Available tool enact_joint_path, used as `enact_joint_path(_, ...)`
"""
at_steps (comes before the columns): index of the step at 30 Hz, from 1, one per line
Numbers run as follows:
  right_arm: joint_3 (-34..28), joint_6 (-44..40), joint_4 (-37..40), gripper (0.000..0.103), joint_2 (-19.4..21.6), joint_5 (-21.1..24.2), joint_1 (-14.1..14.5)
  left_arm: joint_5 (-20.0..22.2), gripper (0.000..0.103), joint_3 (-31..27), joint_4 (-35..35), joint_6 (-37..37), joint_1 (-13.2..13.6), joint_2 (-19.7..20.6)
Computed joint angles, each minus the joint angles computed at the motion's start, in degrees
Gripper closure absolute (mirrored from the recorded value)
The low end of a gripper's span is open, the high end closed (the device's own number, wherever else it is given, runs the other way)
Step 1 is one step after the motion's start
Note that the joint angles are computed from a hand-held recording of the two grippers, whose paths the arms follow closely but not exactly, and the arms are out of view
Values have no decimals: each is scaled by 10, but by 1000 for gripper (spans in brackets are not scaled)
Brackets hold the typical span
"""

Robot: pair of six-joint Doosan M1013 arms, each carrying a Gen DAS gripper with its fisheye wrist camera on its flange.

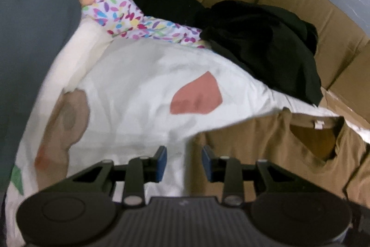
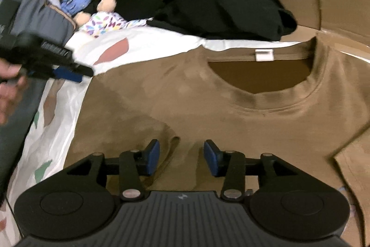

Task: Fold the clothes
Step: 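Open both grippers and lift them away from the folded shirt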

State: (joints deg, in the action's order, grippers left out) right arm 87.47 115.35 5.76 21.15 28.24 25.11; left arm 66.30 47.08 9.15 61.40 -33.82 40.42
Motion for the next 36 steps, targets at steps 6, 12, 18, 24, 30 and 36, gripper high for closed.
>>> enact_joint_path(6, -27, -55, 48, 84, 22, 15, -4, -30, 67, 86, -20, 24, -3, -50)
enact_joint_path(12, -34, -95, 37, 99, 32, 42, -5, -32, 70, 175, -64, 58, -11, -99)
enact_joint_path(18, -32, -19, -24, 88, 19, 57, 3, -38, 70, 223, -71, 48, -18, -124)
enact_joint_path(24, -10, -26, -36, 87, -4, 13, 7, -48, 70, 237, -78, 38, -21, -129)
enact_joint_path(30, -8, -162, 93, 87, -11, 3, 15, -42, 76, 239, -77, 26, -23, -126)
enact_joint_path(36, -9, -259, 161, 87, -2, 39, 33, -38, 77, 243, -59, 17, -28, -128)
